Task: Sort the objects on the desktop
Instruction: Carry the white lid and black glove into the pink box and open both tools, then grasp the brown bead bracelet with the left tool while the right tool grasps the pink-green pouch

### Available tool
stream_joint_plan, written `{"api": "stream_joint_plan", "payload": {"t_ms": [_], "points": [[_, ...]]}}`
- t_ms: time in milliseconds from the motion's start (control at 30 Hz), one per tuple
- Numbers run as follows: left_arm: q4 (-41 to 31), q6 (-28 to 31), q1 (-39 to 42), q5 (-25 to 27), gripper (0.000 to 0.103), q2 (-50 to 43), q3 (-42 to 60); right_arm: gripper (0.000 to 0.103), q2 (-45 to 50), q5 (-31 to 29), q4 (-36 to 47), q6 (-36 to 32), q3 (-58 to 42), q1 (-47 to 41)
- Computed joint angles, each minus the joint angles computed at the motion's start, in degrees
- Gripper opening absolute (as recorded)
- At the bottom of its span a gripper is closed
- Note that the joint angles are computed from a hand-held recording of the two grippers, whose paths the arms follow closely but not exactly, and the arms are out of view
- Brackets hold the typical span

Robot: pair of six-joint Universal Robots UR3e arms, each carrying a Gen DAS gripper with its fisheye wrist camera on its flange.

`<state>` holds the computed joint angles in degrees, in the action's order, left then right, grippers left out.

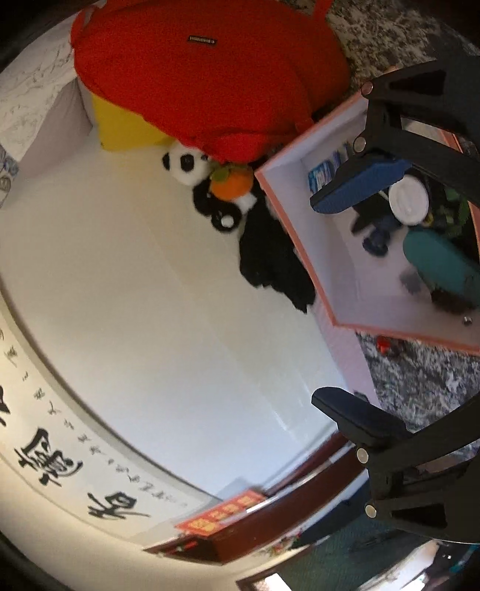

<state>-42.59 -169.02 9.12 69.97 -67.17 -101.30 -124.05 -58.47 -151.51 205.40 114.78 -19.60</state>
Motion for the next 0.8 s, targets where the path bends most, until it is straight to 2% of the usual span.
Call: {"api": "stream_joint_plan", "payload": {"t_ms": [67,167,233,300,367,467,533,633,700,767,800], "points": [[-4.93,6.06,8.50,-4.08,0.101,6.70,-4.21,0.098,6.07,-5.61,-5.16,2.09,-2.19,11.06],[-12.11,14.60,20.34,-9.05,0.101,14.64,-9.05,0.099,18.76,-17.05,-10.15,4.13,-9.34,28.39],[-21.32,24.00,32.30,-15.40,0.101,21.49,-12.05,0.099,27.92,-23.55,-9.48,2.90,-16.26,38.75],[-28.66,32.15,42.11,-19.10,0.101,25.95,-14.18,0.099,37.10,-29.73,-6.45,0.82,-24.14,47.59],[-28.22,35.08,46.48,-19.09,0.101,26.13,-16.57,0.099,47.67,-36.46,-0.90,-1.81,-34.45,55.40],[-18.54,32.74,43.35,-15.35,0.101,19.91,-20.12,0.099,59.79,-42.87,5.62,-4.38,-46.37,60.93],[-9.80,29.70,38.30,-11.86,0.101,12.66,-21.60,0.099,67.86,-45.67,11.51,-5.60,-55.98,63.20],[3.14,22.72,28.96,-6.13,0.101,-1.77,-19.79,0.099,72.13,-41.32,13.73,-4.24,-60.30,60.36],[7.94,17.14,23.94,-3.52,0.101,-12.26,-14.77,0.101,73.90,-37.08,14.99,-1.31,-62.94,57.10],[8.05,9.50,19.93,-1.93,0.101,-22.93,-6.02,0.101,76.76,-33.87,17.59,1.71,-67.86,54.24],[6.17,6.58,19.18,-3.33,0.101,-28.93,-0.02,0.101,79.58,-34.16,20.85,3.40,-73.52,53.40]]}}
